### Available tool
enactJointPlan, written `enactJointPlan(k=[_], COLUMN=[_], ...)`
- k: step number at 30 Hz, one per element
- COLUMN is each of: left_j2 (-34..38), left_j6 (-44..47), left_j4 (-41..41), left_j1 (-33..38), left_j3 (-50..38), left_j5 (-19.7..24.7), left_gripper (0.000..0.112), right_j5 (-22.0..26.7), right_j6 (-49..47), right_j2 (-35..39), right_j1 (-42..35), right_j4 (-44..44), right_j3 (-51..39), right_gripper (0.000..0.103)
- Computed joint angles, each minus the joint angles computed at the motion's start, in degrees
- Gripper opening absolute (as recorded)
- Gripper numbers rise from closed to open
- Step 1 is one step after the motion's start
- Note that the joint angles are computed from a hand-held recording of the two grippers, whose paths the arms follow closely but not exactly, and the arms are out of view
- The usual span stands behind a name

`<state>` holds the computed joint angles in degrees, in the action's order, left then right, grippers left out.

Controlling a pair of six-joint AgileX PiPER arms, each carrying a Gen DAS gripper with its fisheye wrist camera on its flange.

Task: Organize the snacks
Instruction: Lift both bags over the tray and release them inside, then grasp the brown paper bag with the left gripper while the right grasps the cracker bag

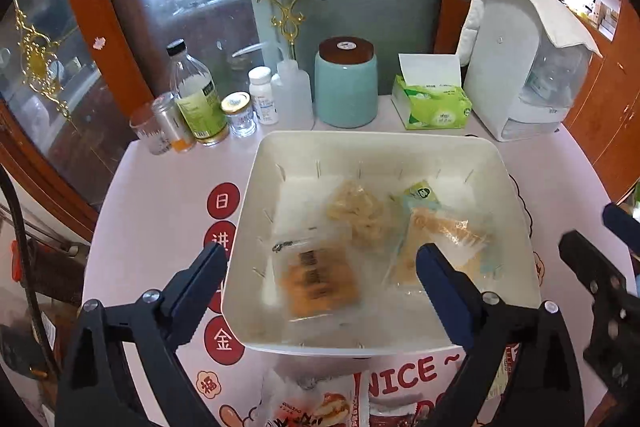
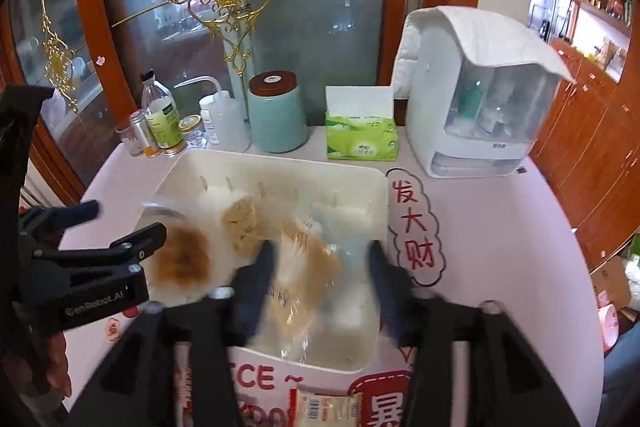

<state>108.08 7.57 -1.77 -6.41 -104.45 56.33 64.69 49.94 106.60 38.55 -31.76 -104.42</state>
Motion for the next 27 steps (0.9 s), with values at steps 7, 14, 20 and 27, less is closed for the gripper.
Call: enactJointPlan(k=[7, 14, 20, 27], left_j2=[-4.7, -12.2, -20.3, -30.8], left_j6=[-0.2, -0.9, -4.3, -7.8], left_j4=[-0.3, 0.1, 2.2, 2.2], left_j1=[-1.4, -2.8, -3.5, -3.0], left_j3=[3.0, 8.2, 14.1, 20.9], left_j5=[-0.8, -1.1, -1.9, -1.7], left_gripper=[0.095, 0.095, 0.095, 0.095], right_j5=[-0.2, -0.1, 2.3, 5.0], right_j6=[0.8, 1.7, 2.8, 6.1], right_j2=[-3.8, -8.3, -13.1, -22.1], right_j1=[0.9, 2.6, 6.6, 11.7], right_j4=[-0.2, 0.2, -2.9, -6.7], right_j3=[2.7, 3.9, 6.2, 14.1], right_gripper=[0.070, 0.070, 0.070, 0.070])
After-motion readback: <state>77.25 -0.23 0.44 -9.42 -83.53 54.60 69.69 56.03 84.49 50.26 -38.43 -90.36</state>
